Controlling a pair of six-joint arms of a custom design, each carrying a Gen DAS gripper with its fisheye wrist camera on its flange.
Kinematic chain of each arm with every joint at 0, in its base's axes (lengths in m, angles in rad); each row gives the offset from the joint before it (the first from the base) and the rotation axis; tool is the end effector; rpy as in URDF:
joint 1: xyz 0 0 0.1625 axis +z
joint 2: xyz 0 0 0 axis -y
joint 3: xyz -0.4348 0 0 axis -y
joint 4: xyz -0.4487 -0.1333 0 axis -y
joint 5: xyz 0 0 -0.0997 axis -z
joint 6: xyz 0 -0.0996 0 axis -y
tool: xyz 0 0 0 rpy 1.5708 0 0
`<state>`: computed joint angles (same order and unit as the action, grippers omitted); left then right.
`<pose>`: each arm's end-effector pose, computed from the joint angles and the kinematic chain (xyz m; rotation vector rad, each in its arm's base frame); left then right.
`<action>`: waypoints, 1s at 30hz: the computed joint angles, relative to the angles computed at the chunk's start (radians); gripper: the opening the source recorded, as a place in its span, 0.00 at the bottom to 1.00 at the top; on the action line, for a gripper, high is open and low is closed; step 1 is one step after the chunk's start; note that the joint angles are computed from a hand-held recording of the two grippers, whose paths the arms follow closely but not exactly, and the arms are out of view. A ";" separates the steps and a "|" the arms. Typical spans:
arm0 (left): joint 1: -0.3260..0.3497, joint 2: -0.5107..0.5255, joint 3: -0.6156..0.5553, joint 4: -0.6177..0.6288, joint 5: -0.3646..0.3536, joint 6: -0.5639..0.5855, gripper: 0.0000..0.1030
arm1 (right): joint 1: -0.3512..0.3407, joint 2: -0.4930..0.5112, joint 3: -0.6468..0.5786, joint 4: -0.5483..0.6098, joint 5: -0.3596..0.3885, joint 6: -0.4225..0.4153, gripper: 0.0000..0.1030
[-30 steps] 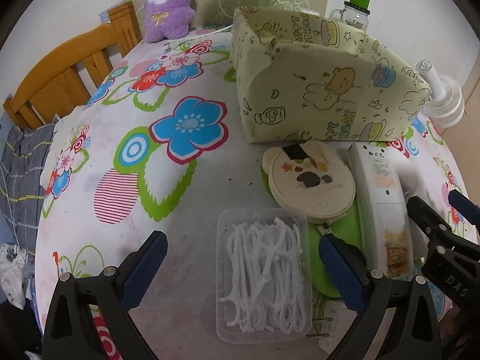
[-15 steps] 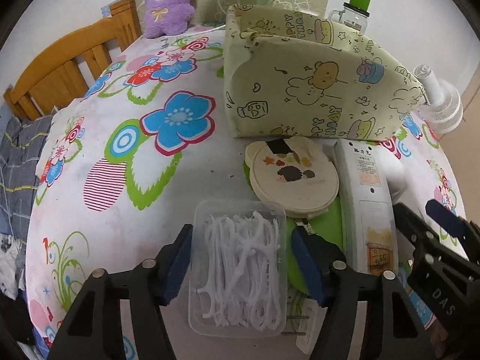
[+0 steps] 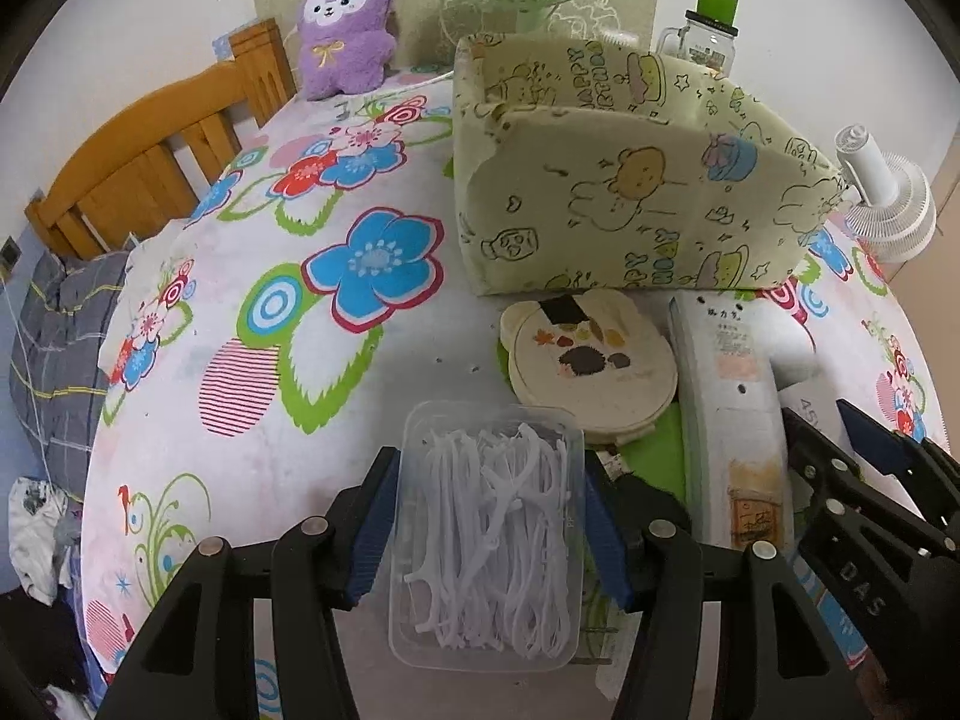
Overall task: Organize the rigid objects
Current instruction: 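Close the left tool on the floss box while the right tool grasps the white charger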
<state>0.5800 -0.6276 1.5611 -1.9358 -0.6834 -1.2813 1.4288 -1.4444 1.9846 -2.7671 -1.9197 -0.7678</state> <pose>-0.4443 -0.5428 -0.0495 -0.0161 2.2107 -0.6745 0.0168 -0.5840 0.3497 0.6246 -2.4160 0.5687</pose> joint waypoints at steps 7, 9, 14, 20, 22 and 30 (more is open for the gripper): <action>-0.009 0.005 -0.025 0.046 0.005 -0.040 0.58 | 0.010 -0.002 -0.019 0.049 -0.029 0.028 0.50; -0.014 0.005 -0.033 0.058 0.015 -0.043 0.58 | 0.012 -0.009 -0.023 0.060 -0.026 0.035 0.49; -0.020 0.009 -0.053 0.036 0.023 -0.012 0.58 | 0.033 -0.015 -0.045 0.064 -0.035 0.034 0.49; -0.030 0.018 -0.082 0.014 0.038 0.032 0.58 | 0.058 -0.017 -0.074 0.064 -0.041 0.038 0.49; -0.032 0.021 -0.093 0.013 0.047 0.043 0.58 | 0.066 -0.021 -0.082 0.072 -0.039 0.047 0.49; -0.041 0.017 -0.118 -0.001 0.075 0.072 0.58 | 0.099 -0.029 -0.108 0.108 -0.037 0.075 0.49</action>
<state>0.5394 -0.6111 1.4436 -1.9363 -0.6080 -1.2095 1.5275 -1.4735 1.8764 -2.6590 -1.9562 -0.6933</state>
